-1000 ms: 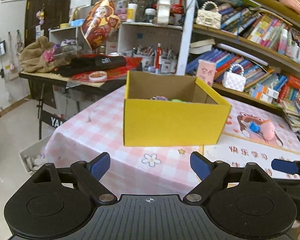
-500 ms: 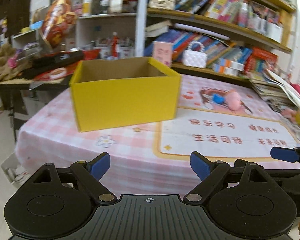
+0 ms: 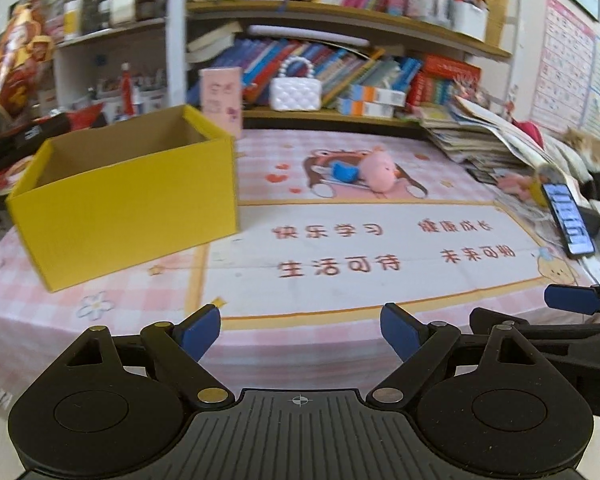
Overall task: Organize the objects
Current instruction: 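Withdraw both tools from the box toward the pink pig and blue toy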
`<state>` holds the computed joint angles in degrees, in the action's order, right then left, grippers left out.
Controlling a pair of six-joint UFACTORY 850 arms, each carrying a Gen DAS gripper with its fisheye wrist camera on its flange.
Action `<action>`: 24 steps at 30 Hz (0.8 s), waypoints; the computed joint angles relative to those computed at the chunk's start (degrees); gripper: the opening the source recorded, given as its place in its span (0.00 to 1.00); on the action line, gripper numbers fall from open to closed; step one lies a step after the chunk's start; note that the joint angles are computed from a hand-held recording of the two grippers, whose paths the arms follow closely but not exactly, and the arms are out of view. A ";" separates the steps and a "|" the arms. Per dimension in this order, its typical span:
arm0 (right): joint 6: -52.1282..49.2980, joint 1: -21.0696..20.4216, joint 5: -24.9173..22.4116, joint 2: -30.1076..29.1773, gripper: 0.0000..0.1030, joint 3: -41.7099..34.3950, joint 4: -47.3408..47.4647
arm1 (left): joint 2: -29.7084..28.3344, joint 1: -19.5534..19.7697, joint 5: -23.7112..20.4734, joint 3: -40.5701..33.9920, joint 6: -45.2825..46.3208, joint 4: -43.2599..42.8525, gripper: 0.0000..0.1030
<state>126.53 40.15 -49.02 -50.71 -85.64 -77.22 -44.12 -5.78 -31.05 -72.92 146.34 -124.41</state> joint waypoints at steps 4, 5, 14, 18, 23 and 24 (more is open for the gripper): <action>-0.02 -1.43 0.97 0.54 0.71 1.07 1.21 | -1.30 -1.60 1.75 -2.09 -1.84 1.16 0.88; -0.11 -1.81 1.34 0.59 0.71 1.18 1.35 | -1.70 -1.92 2.23 -2.75 -2.55 1.61 0.88; -2.26 -6.60 5.95 0.33 0.71 0.49 0.50 | -6.43 -4.96 6.56 -11.27 -8.56 3.79 0.88; -3.13 -9.18 8.09 -0.43 0.71 -0.98 -1.42 | -8.73 -6.14 8.50 -15.54 -9.78 3.63 0.88; -4.11 -12.59 10.78 -1.70 0.71 -3.24 -4.45 | -12.04 -7.67 11.63 -21.82 -11.16 2.69 0.88; -4.34 -13.20 11.30 -1.91 0.71 -3.62 -4.84 | -12.70 -7.99 12.36 -23.16 -11.26 2.12 0.88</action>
